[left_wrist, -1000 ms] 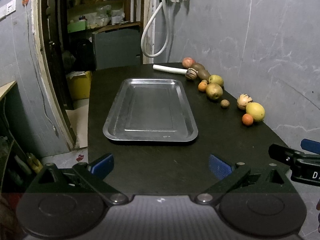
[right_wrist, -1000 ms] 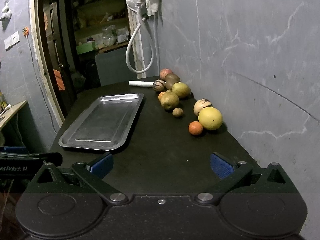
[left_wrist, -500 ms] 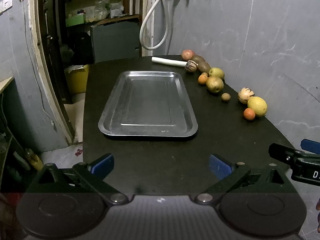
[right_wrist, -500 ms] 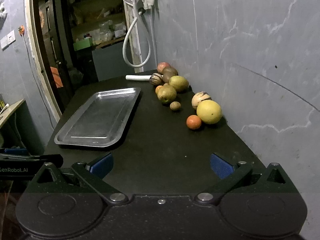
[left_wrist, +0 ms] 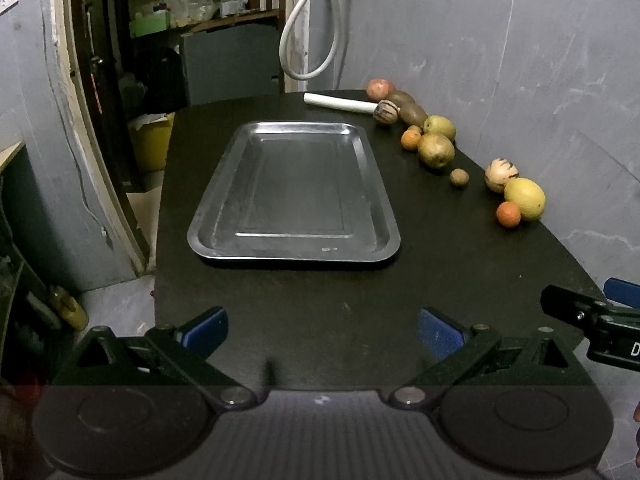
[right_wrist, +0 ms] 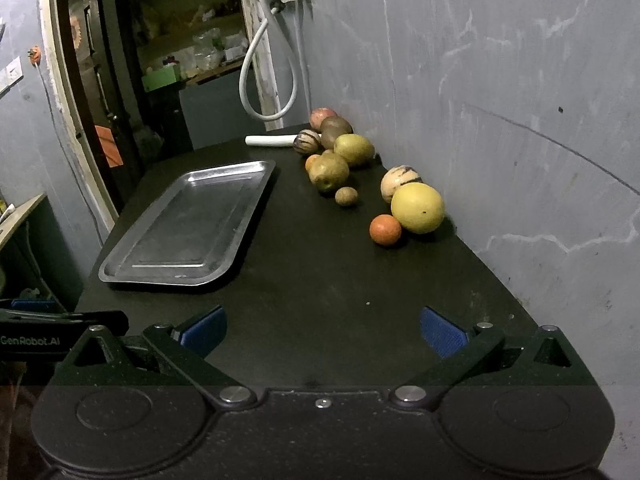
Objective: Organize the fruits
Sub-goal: 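Move both tools toward the row of fruits beside the tray, then grasp the small brown nut with the left tool while the right tool grasps a small orange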
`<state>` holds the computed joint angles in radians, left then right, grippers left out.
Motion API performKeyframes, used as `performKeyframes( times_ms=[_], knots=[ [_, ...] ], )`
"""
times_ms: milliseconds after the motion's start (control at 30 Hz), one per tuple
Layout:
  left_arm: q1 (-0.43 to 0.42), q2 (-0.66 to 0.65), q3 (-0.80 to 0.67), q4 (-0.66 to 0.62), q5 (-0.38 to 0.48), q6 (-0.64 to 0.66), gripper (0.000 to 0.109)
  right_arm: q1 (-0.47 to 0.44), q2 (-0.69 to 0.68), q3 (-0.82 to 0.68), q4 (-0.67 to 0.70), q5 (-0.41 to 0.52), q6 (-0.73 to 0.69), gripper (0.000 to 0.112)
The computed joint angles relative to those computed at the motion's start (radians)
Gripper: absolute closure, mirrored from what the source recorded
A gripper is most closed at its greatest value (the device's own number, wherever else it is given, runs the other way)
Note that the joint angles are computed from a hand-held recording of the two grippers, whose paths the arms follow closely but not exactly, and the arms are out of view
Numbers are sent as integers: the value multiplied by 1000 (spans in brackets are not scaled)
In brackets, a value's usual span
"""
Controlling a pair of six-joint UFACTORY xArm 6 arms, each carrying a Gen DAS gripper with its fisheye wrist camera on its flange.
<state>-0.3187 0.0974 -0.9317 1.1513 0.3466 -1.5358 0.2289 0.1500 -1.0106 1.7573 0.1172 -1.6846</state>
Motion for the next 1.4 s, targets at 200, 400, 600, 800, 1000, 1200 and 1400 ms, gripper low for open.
performKeyframes(
  times_ms=[200, 400, 600, 800, 1000, 1200, 1400],
  knots=[
    [5, 37, -30, -64, -8, 76, 6, -4, 38, -26, -41, -2, 57, 10],
    [14, 96, -86, -169, -18, 200, 6, -2, 81, -53, -101, -13, 129, 10],
    [30, 164, -157, -253, -47, 316, 6, 2, 142, -100, -174, -35, 189, 10],
    [47, 280, -295, -353, -82, 479, 6, 1, 222, -182, -260, -37, 262, 10],
    [47, 465, -536, -595, -87, 789, 6, -13, 338, -310, -426, -32, 443, 10],
    [22, 681, -844, -896, -36, 1133, 6, -39, 433, -417, -584, -14, 611, 13],
    [-4, 945, -1278, -1054, 170, 1306, 6, -67, 497, -487, -729, 12, 762, 23]
  ],
)
